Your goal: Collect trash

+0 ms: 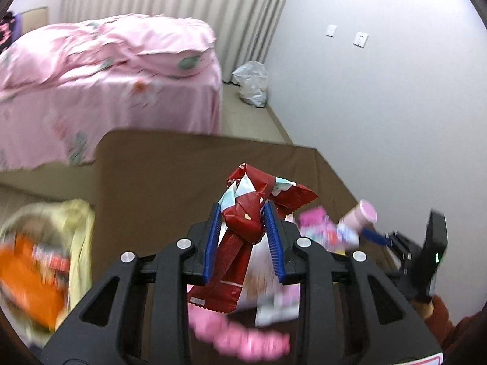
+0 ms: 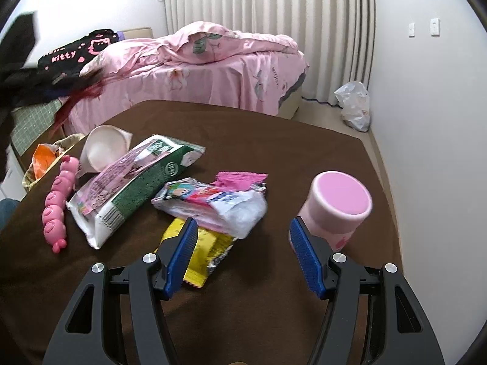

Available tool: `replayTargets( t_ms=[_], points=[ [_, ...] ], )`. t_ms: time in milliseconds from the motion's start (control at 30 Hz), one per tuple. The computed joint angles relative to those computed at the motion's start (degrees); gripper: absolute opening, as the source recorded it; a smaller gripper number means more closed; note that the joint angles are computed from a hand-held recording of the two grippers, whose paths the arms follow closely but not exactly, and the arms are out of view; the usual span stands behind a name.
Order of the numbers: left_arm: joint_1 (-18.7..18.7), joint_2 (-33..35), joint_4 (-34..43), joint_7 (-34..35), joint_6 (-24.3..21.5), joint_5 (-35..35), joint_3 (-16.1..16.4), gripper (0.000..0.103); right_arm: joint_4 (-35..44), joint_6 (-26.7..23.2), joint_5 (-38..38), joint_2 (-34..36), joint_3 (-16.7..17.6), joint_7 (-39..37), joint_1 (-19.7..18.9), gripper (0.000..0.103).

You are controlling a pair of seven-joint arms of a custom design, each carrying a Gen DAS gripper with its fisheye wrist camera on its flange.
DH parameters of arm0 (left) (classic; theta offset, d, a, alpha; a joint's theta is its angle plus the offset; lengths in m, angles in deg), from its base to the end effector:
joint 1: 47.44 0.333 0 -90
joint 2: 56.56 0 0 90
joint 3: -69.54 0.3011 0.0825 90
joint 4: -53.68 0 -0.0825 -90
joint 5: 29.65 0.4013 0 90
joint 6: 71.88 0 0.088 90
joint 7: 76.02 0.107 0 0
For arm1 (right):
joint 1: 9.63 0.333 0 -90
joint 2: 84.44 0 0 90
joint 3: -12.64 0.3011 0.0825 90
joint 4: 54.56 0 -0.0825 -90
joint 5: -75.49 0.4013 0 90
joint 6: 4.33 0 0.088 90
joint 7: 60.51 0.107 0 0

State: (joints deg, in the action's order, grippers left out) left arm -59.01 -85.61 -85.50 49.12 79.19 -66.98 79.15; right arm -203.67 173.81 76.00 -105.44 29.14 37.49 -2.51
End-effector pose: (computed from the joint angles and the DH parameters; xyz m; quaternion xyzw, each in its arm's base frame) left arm 0.4683 0.0067 0.5429 -0.5828 0.6932 -0.3984 0.1449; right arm 0.4351 0.1934 0.4525 -0.7289 0.5418 -0.2448 0.3395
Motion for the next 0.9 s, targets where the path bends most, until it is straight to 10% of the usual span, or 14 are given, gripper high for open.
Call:
replayTargets(
  t_ms=[200, 500, 733, 900],
  points=[
    [5.0, -11.8, -14.4, -9.0, 4.5, 5.6, -2.9, 0.028, -0.2, -1.1, -3.3, -1.7, 4.3, 4.5, -2.2, 0.060],
    [8.4, -17.0, -22.0, -19.4, 8.1, 13.9, -2.4, 0.028, 3.5, -2.6, 8.1, -0.5, -10.2, -9.0, 18.5, 0.060],
    [3.5, -17.4, -21.9, -21.3, 7.2, 16.7, 2.5, 0.028, 10.6, -5.3, -0.5, 6.7, 2.1, -2.6, 8.2, 0.060],
    [3.6, -18.3, -21.9, -22.5, 6.6, 20.0, 2.4, 0.029, 10.9, -7.9, -21.5, 5.6, 10.8, 14.9, -3.6, 0.059]
  ],
)
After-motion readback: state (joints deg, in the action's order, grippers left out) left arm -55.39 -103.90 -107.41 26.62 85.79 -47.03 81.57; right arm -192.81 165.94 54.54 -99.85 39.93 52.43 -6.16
